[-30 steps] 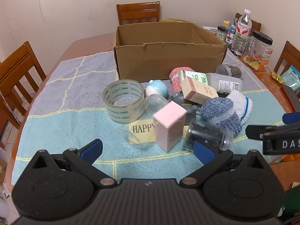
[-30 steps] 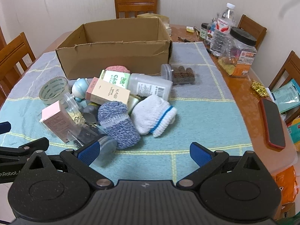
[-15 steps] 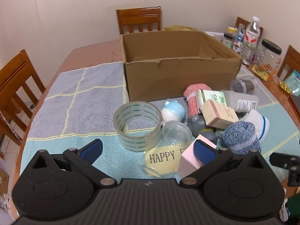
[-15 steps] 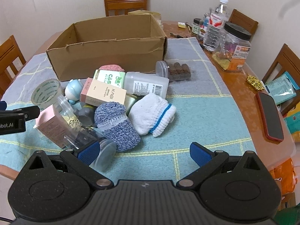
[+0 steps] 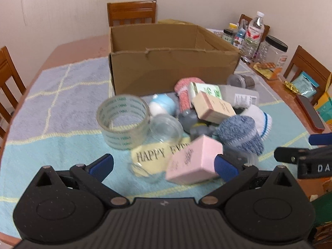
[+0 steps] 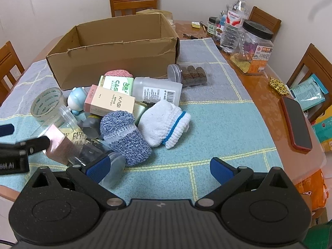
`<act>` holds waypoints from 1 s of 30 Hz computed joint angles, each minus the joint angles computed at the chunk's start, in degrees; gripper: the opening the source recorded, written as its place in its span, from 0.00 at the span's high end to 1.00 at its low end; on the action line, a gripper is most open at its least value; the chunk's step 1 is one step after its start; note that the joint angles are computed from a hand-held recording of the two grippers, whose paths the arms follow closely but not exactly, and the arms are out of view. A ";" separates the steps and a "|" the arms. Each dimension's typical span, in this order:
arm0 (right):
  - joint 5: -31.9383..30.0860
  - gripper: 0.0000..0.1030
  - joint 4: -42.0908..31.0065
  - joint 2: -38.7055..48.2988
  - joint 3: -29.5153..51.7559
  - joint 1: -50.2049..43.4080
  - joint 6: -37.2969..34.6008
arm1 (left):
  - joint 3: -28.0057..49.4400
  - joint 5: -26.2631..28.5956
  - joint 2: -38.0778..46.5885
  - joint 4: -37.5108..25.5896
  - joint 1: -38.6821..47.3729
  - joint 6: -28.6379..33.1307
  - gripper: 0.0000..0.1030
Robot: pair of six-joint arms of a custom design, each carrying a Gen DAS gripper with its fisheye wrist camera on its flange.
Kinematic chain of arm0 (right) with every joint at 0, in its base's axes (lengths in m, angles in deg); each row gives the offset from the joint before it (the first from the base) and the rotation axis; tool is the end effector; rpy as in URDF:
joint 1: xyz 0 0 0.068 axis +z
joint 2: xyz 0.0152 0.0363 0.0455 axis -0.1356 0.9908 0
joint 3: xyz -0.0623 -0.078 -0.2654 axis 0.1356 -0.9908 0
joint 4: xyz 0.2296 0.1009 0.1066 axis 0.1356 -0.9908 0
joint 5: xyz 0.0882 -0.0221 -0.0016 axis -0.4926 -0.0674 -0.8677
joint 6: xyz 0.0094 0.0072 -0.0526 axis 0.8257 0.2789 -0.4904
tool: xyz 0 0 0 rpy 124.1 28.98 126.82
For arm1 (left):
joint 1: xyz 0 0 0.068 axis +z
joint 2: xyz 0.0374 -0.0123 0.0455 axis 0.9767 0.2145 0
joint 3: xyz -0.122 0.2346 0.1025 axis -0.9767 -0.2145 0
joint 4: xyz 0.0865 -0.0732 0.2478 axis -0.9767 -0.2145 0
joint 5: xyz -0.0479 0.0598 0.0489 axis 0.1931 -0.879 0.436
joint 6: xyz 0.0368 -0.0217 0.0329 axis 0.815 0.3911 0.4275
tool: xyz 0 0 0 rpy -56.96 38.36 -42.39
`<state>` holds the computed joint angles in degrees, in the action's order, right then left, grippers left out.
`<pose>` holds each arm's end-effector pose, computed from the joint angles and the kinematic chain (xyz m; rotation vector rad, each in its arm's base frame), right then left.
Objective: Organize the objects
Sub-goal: 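Lower the left tool onto the pink cosmetic box and close it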
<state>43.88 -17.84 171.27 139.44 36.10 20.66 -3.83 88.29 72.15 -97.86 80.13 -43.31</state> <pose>0.2526 0.2152 0.2486 0.6739 2.4399 -0.2221 0.3580 -0.0004 0.2709 0.7239 2.3577 -0.3703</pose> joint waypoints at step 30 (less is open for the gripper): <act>-1.48 0.00 -0.27 -3.10 -4.04 -0.10 -2.64 | -3.00 10.04 5.72 0.66 1.74 -2.08 0.03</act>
